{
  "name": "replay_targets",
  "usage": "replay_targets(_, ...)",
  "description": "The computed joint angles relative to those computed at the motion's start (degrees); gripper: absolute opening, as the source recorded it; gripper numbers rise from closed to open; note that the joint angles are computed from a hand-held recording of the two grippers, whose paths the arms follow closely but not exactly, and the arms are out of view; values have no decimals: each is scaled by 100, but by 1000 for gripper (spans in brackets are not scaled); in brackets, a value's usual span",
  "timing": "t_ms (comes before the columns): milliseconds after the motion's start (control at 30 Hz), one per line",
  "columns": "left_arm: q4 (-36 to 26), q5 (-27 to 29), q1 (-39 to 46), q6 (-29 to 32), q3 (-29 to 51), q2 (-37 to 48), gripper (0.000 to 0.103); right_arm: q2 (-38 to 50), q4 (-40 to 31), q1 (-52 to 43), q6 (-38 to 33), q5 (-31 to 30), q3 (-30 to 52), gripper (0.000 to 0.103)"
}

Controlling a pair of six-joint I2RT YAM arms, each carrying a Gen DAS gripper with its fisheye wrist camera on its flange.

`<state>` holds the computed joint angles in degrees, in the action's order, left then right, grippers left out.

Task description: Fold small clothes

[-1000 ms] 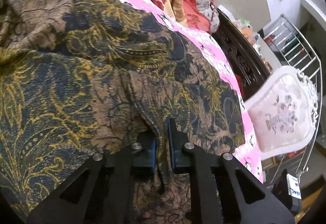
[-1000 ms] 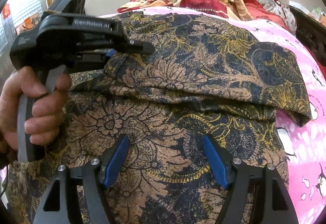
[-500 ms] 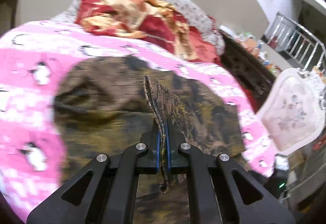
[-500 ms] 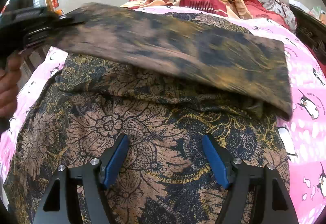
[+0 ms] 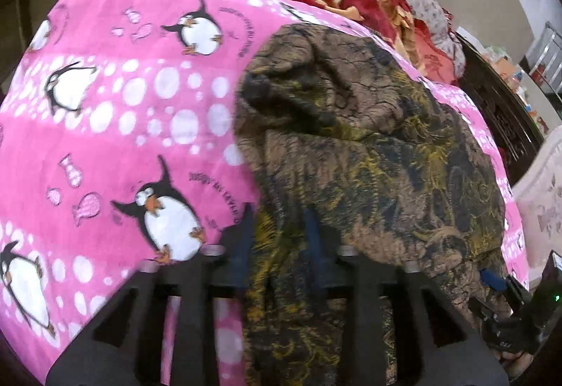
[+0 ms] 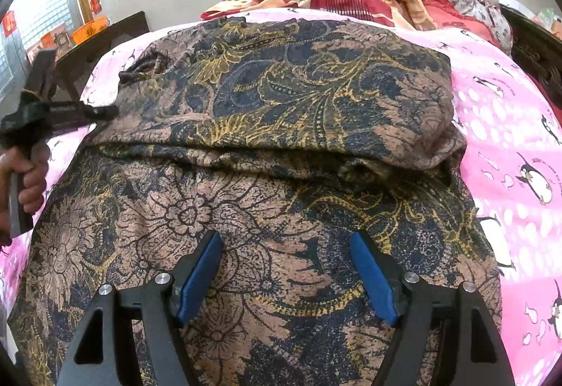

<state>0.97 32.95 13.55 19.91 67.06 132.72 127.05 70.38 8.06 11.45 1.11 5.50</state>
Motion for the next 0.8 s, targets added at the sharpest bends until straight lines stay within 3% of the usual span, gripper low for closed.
replay_targets(133, 858, -37, 216, -395, -667, -520, 36, -65, -47, -84, -25, -304, -53, 84)
replay_targets(200, 1528, 89, 304, -683, -1159, -828, 36, -303, -254, -318, 16, -849, -139, 84)
replay_targets(267, 1678, 62, 158, -768, -1251, -926, 36, -1009, -1003, -424, 124, -1065, -144, 71)
replay_targets(300, 1670, -23, 20, -751, -1274, -930, 36, -1495, -1346, -442, 136, -1099, -160, 43)
replay_targets(333, 1633, -78, -100, -771, -1224, -894, 36, -1969, -1465, -367, 239, -847, -218, 34)
replay_targets(433, 1657, -688, -581, -1054, -1137, -760, 36, -2964, -2255, -556, 112, -534, 102, 33)
replay_targets(500, 1669, -924, -732, -1257, -989, -583, 36, -2786, -2684, -853, -254, -374, 593, 32)
replay_targets(600, 1762, -1074, -837, -1238, -861, -370, 37, -1687, -3182, -1795, -766, -260, 1310, 31)
replay_targets(633, 1812, -1083, -867, -1193, -844, -308, 39, -1330, -3165, -2091, -872, -150, 1390, 24)
replay_targets(667, 2023, -1135, -895, -1137, -905, -235, 39, -1015, -2576, -2573, -1078, -649, 1209, 24)
replay_targets(700, 2290, -1167, -917, -1104, -1007, -183, 44, -920, -2317, -2911, -1129, -1109, 1065, 25)
replay_targets(733, 2581, -1120, -918, -1062, -1133, -130, 49, -1036, -2450, -2960, -1243, -1192, 1024, 25)
replay_targets(800, 2641, -1126, -976, -945, -1194, -125, 70, -1354, -2860, -2643, -1449, -774, 1008, 25)
